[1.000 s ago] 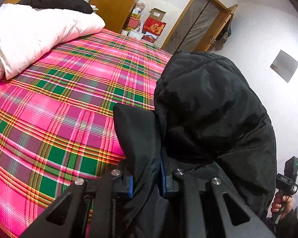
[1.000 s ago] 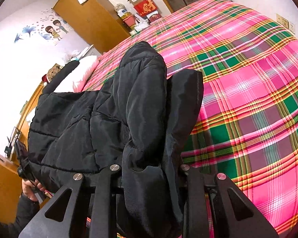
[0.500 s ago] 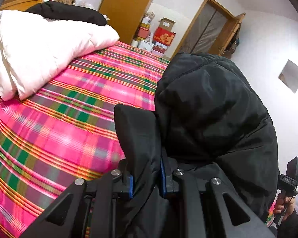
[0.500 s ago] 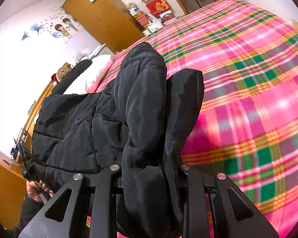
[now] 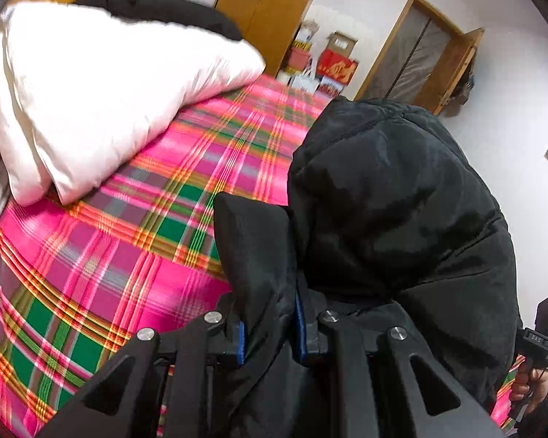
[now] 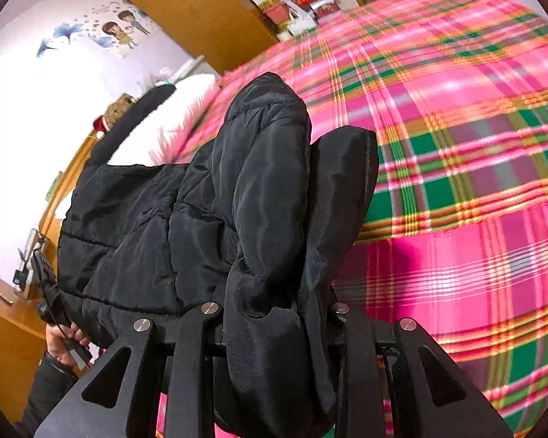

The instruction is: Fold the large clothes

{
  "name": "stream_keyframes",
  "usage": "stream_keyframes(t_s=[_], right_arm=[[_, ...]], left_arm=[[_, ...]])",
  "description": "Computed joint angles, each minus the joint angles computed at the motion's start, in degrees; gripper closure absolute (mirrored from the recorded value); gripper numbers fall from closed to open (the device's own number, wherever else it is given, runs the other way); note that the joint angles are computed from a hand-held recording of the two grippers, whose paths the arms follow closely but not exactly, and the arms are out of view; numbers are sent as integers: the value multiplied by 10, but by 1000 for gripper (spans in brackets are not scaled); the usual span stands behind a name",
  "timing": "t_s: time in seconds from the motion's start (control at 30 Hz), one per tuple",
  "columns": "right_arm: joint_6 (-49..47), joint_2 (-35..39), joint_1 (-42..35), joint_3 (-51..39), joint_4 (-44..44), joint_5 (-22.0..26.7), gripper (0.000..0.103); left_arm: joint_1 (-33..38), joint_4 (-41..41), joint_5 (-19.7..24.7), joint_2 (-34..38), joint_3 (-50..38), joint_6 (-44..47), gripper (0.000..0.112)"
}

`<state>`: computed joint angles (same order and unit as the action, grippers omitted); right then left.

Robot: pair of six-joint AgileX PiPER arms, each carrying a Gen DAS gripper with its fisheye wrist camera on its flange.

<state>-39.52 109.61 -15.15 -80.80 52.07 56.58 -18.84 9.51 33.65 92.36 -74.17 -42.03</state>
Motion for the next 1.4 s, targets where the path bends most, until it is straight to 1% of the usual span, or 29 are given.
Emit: stream_keyframes(t_s=[0.03,0.1,0.13,0.17,0.2,0.23,0.27,0.3,0.33,0.43,0.5,0.53,0.63,0.67,0.73,0.83,0.9,0.97,1.0,1.07,1.13,1.23,1.3,1.4], right_arm=[[13,14,7,-2,-17,-9,74],[44,37,17,-2,-49,-23,66],[53,46,16,-4,-55,-22,58],[53,54,9,1,-54,-22,50],[48,56,3,4,-52,-21,47],[42,55,-2,7,-52,-20,42],[37,52,-6,9,-55,-17,39],[37,45,-9,9,-62,-13,39],[36,34,-11,11,-70,-10,39],[40,-7,-9,28,-85,-15,39],[42,-42,-8,42,-96,-35,39],[38,-63,-8,53,-97,-53,39],[37,-96,11,64,-95,-97,39],[30,-103,21,66,-92,-107,39],[27,-102,51,63,-104,-128,39],[64,-64,92,35,-157,-141,39],[119,-29,116,7,-221,-151,45],[139,3,124,-16,-253,-147,46],[137,8,123,-18,-254,-149,46],[129,9,124,-14,-259,-155,46],[129,4,122,-9,-262,-155,46],[138,-13,118,-6,-265,-142,46],[131,-37,109,7,-252,-136,46],[113,-85,96,39,-232,-131,46]], left_arm=[[6,-9,-6,16,9,6,91],[7,12,-1,48,24,-21,88],[12,9,-10,58,42,-29,86],[20,-5,-26,61,62,-28,82],[29,-19,-51,57,90,-31,77],[36,-25,-75,47,116,-38,74],[41,-27,-87,39,131,-44,70],[45,-32,-92,28,142,-42,70],[46,-23,-86,17,146,-48,70],[38,55,-53,-21,155,-118,73],[37,101,-45,-59,169,-175,73],[33,127,-36,-78,172,-208,73],[14,170,-38,-107,170,-256,73],[9,170,-41,-105,164,-248,73],[-23,183,-38,-82,137,-242,73],[-60,202,-23,-15,87,-235,72],[-59,188,-17,32,63,-226,72],[-59,203,-21,55,61,-243,71],[-62,220,-26,60,65,-259,70],[-71,243,-18,67,60,-274,70],[-73,236,-2,73,47,-256,70],[-78,213,41,73,19,-228,70],[-88,216,65,63,12,-232,71],[-114,229,94,28,21,-258,71]])
